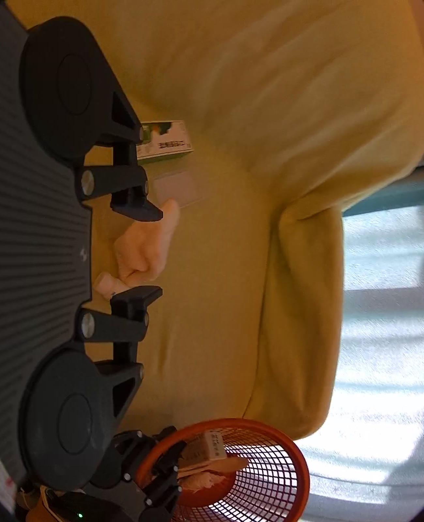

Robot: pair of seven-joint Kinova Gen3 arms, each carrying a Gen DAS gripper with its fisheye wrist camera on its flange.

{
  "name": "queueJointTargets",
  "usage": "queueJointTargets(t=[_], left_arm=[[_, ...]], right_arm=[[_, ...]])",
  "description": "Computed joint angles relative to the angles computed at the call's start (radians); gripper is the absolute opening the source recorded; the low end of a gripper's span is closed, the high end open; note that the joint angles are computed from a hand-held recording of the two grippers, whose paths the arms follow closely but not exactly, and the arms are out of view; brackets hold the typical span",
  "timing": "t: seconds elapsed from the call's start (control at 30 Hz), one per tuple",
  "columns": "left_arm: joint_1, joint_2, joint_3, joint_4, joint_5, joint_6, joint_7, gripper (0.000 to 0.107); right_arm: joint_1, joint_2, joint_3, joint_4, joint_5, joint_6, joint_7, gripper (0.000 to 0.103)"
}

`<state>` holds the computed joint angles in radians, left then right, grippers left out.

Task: Organize objects
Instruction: 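Drop the wooden spoon into the red basket by opening the left tool, then grasp the white pill bottle with the left tool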

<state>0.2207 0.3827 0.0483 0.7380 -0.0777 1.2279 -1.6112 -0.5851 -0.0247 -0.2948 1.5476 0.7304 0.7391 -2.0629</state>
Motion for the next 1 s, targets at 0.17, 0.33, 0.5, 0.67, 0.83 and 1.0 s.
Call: queueJointTargets(t=[0.17, 0.33, 0.5, 0.67, 0.83, 1.0], left_arm=[[0.016, 0.021, 0.002, 0.086, 0.006, -0.04, 0.059, 0.054], [0.042, 0.092, -0.003, 0.057, -0.018, -0.017, 0.125, 0.056], [0.037, 0.147, -0.036, -0.001, 0.035, 0.005, 0.281, 0.055], [0.029, 0.176, -0.004, -0.05, 0.019, 0.047, 0.234, 0.031], [0.069, 0.153, -0.014, -0.047, -0.038, 0.092, 0.125, 0.027], [0.086, 0.107, -0.018, 0.011, -0.079, 0.097, 0.034, 0.025]], right_arm=[[0.0, 0.0, 0.0, 0.0, -0.001, 0.0, 0.002, 0.013], [0.003, -0.005, -0.001, 0.006, -0.002, -0.003, 0.002, 0.013], [0.005, -0.006, -0.003, 0.007, -0.003, -0.002, 0.003, 0.013], [0.007, -0.01, -0.005, 0.01, -0.004, 0.001, 0.009, 0.013], [0.01, -0.011, -0.006, 0.01, -0.007, 0.0, 0.01, 0.013], [0.012, -0.012, -0.007, 0.01, -0.01, 0.0, 0.013, 0.013]])
